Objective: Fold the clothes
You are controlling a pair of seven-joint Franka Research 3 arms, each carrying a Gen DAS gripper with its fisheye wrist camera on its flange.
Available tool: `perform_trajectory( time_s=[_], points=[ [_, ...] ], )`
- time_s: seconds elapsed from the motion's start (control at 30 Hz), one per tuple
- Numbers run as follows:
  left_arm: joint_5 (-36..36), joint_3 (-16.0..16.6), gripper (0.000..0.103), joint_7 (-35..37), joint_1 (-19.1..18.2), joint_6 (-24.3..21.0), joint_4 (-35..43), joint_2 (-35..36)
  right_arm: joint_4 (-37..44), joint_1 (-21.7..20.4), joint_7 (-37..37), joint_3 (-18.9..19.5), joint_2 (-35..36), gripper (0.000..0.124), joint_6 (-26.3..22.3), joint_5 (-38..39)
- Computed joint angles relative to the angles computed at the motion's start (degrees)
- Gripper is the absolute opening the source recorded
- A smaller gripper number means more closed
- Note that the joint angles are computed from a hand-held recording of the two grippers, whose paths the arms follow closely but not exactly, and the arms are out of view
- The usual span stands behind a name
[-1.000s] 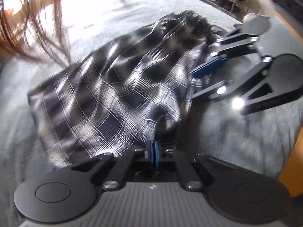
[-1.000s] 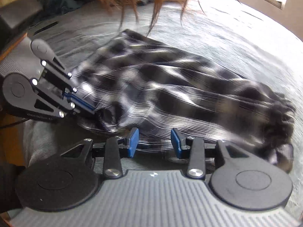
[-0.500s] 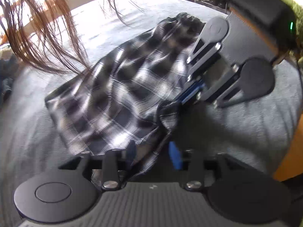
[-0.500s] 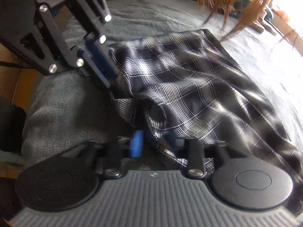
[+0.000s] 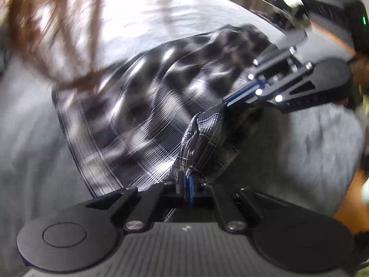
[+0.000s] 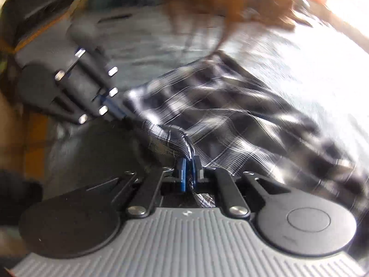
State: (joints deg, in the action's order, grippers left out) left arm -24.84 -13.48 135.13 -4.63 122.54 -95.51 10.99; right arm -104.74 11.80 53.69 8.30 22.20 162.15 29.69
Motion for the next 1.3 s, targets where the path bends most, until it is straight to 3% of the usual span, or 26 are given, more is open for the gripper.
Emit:
perform_trajectory(
  time_s=[0.17,0.23,0.3,0.37,0.43,0.6,0.63,0.7,0.73,0.77,0.93,1.0,1.03,1.07,1.1,1.13,1.2,1.3],
  points=[
    [-0.20,0.11,0.004,-4.37,0.99,-2.43,4.94,4.06,6.63,-1.90,6.42,0.00,4.81,0.007,-5.27,4.77],
    [-0.01,-0.18,0.004,-4.00,1.49,-3.20,6.19,4.98,6.52,-2.42,4.84,0.66,4.45,0.009,-4.95,5.09],
    [0.24,-0.54,0.004,-2.78,1.85,-3.46,6.34,5.31,6.17,-4.63,-0.54,3.24,3.46,0.022,-5.68,8.12],
    [0.31,-1.08,0.004,-0.74,1.97,-3.11,6.36,5.67,5.67,-6.24,-6.85,5.41,2.57,0.066,-6.05,12.50],
    [0.41,-1.50,0.004,2.12,2.00,-2.73,5.99,5.33,5.78,-3.85,-7.52,3.50,2.88,0.071,-4.93,10.45],
    [1.49,-1.92,0.004,10.18,1.60,-1.39,4.24,4.06,9.17,-1.95,-8.96,2.42,6.48,0.068,-5.57,6.54],
    [1.52,-1.87,0.005,11.34,1.56,-1.23,3.88,3.73,9.89,-2.28,-10.70,2.90,7.05,0.065,-6.88,6.12],
    [1.53,-1.76,0.008,13.64,1.45,-0.88,3.14,3.06,10.38,-2.17,-15.36,3.06,7.30,0.040,-9.15,3.72],
    [1.09,-1.80,0.016,14.87,1.38,-0.02,2.47,2.58,10.56,-1.78,-16.56,2.60,7.20,0.017,-10.41,2.33],
    [0.63,-1.83,0.024,16.12,1.30,0.84,1.81,2.11,10.72,-1.49,-17.82,2.25,7.07,0.010,-11.64,1.15],
    [-1.83,-2.08,0.047,22.27,0.55,3.50,-0.45,0.79,12.00,-1.86,-21.24,1.68,6.12,0.005,-19.64,1.11],
    [-2.01,-2.15,0.045,24.56,0.03,4.29,-1.22,0.68,12.83,-1.76,-21.51,1.21,6.07,0.004,-22.22,1.16],
    [-1.89,-2.10,0.038,25.06,-0.15,3.69,-1.06,0.93,13.54,-1.96,-21.26,1.09,6.34,0.004,-23.78,1.71],
    [-1.97,-2.01,0.019,24.71,-0.22,2.36,-1.27,0.59,14.50,-2.22,-20.52,0.95,6.69,0.003,-25.59,2.43],
    [-1.92,-1.77,0.008,23.68,-0.29,0.59,0.03,1.56,15.49,-2.60,-19.82,0.84,7.10,0.003,-27.21,3.30],
    [-1.89,-1.63,0.004,22.70,-0.27,-1.12,1.33,2.54,16.51,-2.98,-19.08,0.75,7.53,0.003,-28.82,4.14],
    [-2.81,-1.67,0.004,23.82,0.24,-0.90,1.55,2.95,18.37,-3.80,-17.40,0.60,8.44,0.003,-31.56,5.99],
    [-2.90,-2.29,0.004,25.28,-0.22,0.70,0.24,3.00,17.49,-3.67,-18.78,0.35,7.82,0.005,-29.43,6.60]
  ],
)
